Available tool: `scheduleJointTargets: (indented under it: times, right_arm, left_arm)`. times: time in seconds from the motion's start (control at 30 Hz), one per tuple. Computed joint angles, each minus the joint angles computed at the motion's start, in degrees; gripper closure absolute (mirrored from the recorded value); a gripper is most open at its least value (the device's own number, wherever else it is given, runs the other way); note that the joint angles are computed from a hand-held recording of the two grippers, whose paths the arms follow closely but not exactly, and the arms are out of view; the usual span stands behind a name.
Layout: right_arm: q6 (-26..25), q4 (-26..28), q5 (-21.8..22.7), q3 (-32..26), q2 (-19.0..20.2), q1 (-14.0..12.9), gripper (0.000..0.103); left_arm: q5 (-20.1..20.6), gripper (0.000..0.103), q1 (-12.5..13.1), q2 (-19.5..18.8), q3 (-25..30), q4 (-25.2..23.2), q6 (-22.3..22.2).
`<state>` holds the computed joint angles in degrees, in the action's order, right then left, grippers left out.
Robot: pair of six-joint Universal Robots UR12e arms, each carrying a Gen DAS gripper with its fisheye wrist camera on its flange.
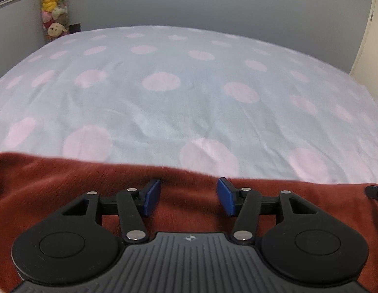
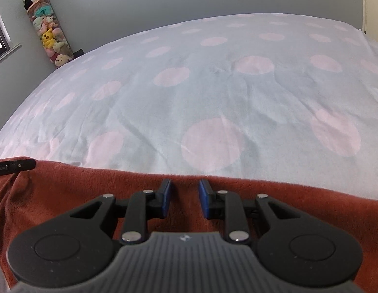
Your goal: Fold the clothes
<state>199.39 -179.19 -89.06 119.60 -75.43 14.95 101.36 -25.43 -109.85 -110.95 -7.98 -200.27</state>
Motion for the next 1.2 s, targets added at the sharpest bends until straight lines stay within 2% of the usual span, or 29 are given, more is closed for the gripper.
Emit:
scheduleJointTargets:
  times: [0.07, 0.13, 0.2, 0.27, 0.43, 0.53, 0.6, 0.67, 0.77, 0.87, 0.9, 0.97, 1.07, 1.13, 1.2]
  right_arm:
    - [-0.55, -1.04, 0.2, 0.88, -0.94, 0.06, 0.074]
    - [-0.89, -2.24, 2.8, 2.7, -2.76, -0.24, 0.068]
    - [-2.24, -2.18, 6.39, 4.75, -5.21, -0.55, 0.068]
    - [-5.06, -0.62, 8.85, 6.88, -8.16, -0.31, 0.068]
    - [-8.36, 3.48, 12.53, 12.45, -16.12, 1.2, 0.067]
    - [-9.22, 5.32, 11.87, 15.27, -20.35, 3.31, 0.067]
    - [-9.7, 6.32, 10.68, 16.77, -22.7, 5.28, 0.067]
    - [-8.33, 7.08, 10.17, 18.03, -24.4, 7.24, 0.067]
    - [-2.4, 7.08, 10.09, 19.74, -26.12, 10.05, 0.067]
    - [2.15, 5.77, 10.06, 20.91, -26.92, 12.88, 0.065]
    - [3.2, 5.61, 9.99, 21.12, -27.13, 13.74, 0.064]
    - [4.13, 6.66, 9.43, 21.3, -27.98, 15.25, 0.062]
    - [4.92, 9.54, 9.4, 21.59, -29.54, 16.27, 0.059]
    - [5.58, 12.06, 9.53, 21.52, -30.49, 16.58, 0.059]
    - [4.99, 15.04, 9.2, 20.87, -31.19, 16.9, 0.059]
  left_arm:
    - [-3.12, 0.053, -0.01, 2.85, -2.77, 0.77, 1.58]
    - [-6.23, 0.053, 0.07, 6.17, -5.96, 1.2, 5.98]
    - [-6.7, 0.053, -0.21, 9.91, -8.95, -0.46, 11.15]
    - [-5.45, 0.053, -0.79, 13.77, -11.8, -2.07, 15.33]
    - [-2.88, 0.053, -2.09, 23.64, -17.33, -8.1, 19.69]
    - [0.63, 0.053, -3.69, 29.15, -19.64, -13.58, 22.53]
    - [1.21, 0.053, -4.68, 31.93, -20.57, -17.29, 23.34]
    - [1.05, 0.053, -6.14, 34.04, -20.62, -23.27, 23.24]
    - [1.08, 0.053, -9.1, 34.61, -20.01, -31.52, 22.34]
    - [-0.06, 0.053, -10.85, 34.72, -20.58, -35.76, 22.93]
    - [1.08, 0.053, -11.86, 34.66, -20.84, -36.1, 23.41]
    - [3.59, 0.053, -14.0, 34.44, -21.33, -36.75, 24.25]
    - [15.19, 0.052, -19.51, 30.59, -19.94, -40.13, 27.7]
    - [18.59, 0.052, -21.57, 28.96, -19.77, -41.06, 30.9]
    - [19.57, 0.054, -22.34, 27.92, -19.82, -41.25, 30.69]
